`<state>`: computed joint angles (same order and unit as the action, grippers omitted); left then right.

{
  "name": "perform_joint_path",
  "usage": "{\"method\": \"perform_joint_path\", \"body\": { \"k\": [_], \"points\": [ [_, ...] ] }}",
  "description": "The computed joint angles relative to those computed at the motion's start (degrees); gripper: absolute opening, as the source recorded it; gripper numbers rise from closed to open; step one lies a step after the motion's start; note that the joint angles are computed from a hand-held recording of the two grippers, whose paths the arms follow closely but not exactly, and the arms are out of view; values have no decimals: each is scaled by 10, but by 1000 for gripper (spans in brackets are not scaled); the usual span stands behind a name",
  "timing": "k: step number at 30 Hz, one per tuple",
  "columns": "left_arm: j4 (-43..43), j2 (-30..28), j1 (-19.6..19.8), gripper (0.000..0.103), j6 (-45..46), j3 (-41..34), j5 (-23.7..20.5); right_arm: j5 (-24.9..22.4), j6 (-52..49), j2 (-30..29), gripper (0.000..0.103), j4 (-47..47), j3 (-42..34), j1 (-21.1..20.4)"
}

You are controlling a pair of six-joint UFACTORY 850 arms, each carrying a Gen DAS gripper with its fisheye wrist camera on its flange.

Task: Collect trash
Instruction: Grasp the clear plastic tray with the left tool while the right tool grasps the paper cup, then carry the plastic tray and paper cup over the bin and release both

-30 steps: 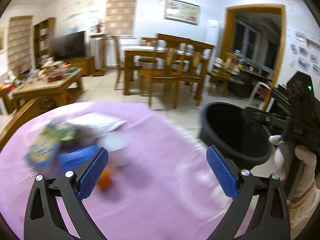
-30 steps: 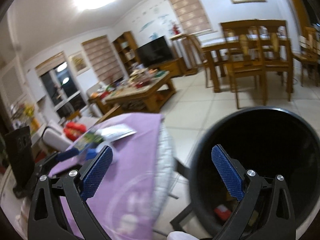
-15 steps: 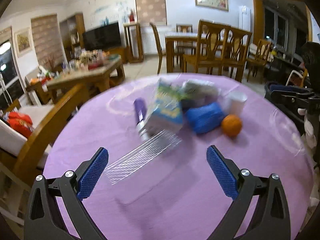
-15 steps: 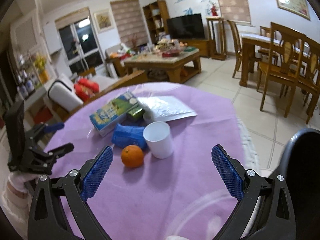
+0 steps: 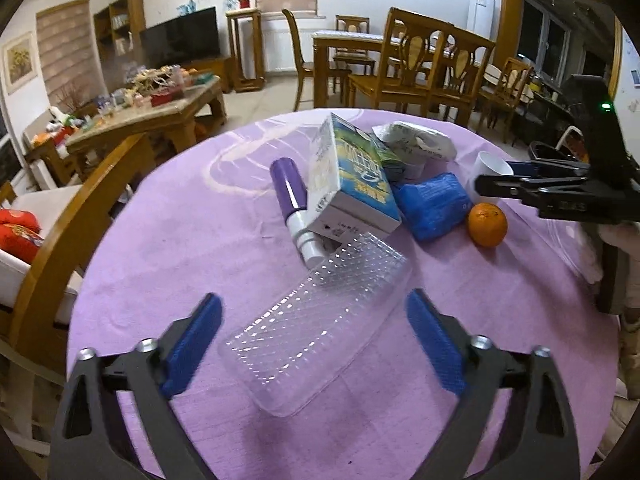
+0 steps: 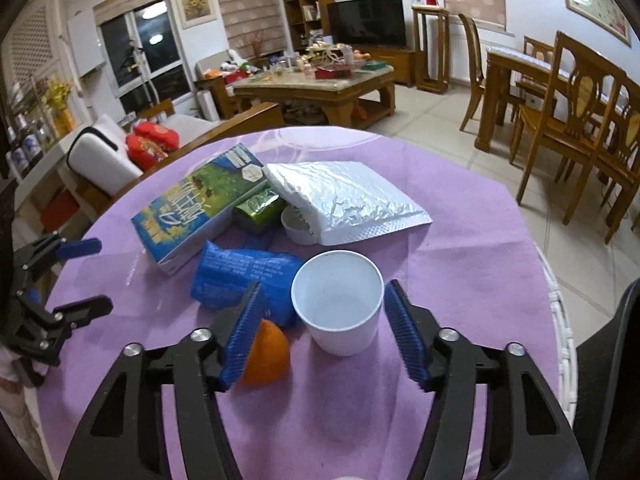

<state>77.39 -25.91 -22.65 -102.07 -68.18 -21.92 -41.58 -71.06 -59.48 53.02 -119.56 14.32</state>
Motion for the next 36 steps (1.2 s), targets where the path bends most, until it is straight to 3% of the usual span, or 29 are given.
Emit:
{"method": "perform_joint_path", "body": {
  "k": [2, 6, 9, 13, 17, 23, 30, 36],
  "points": [
    [-32, -5, 1, 75, 37, -7, 4, -7, 12, -9, 45, 0, -12, 1],
    [-65, -14, -6, 50, 90, -19, 1, -7, 8, -9, 43, 8, -12, 1],
    [-60, -13, -9, 40, 79, -20, 1, -8, 3, -8, 42, 16, -10, 0],
    [29, 4, -17, 39, -41, 3, -10, -17, -9, -3, 41, 40, -1, -7],
    [192, 29, -30, 39, -238, 35, -15, -32, -36, 11, 41, 84, 22, -23],
    [322, 31, -58, 39, -402, 34, -51, -76, -61, 25, 41, 143, 46, -59],
    [353, -26, -81, 39, -407, -55, -33, -115, -99, 57, 41, 218, 88, -111],
    [357, -113, -97, 39, -377, -186, 21, -134, -113, 67, 41, 289, 88, -171]
  ]
}}
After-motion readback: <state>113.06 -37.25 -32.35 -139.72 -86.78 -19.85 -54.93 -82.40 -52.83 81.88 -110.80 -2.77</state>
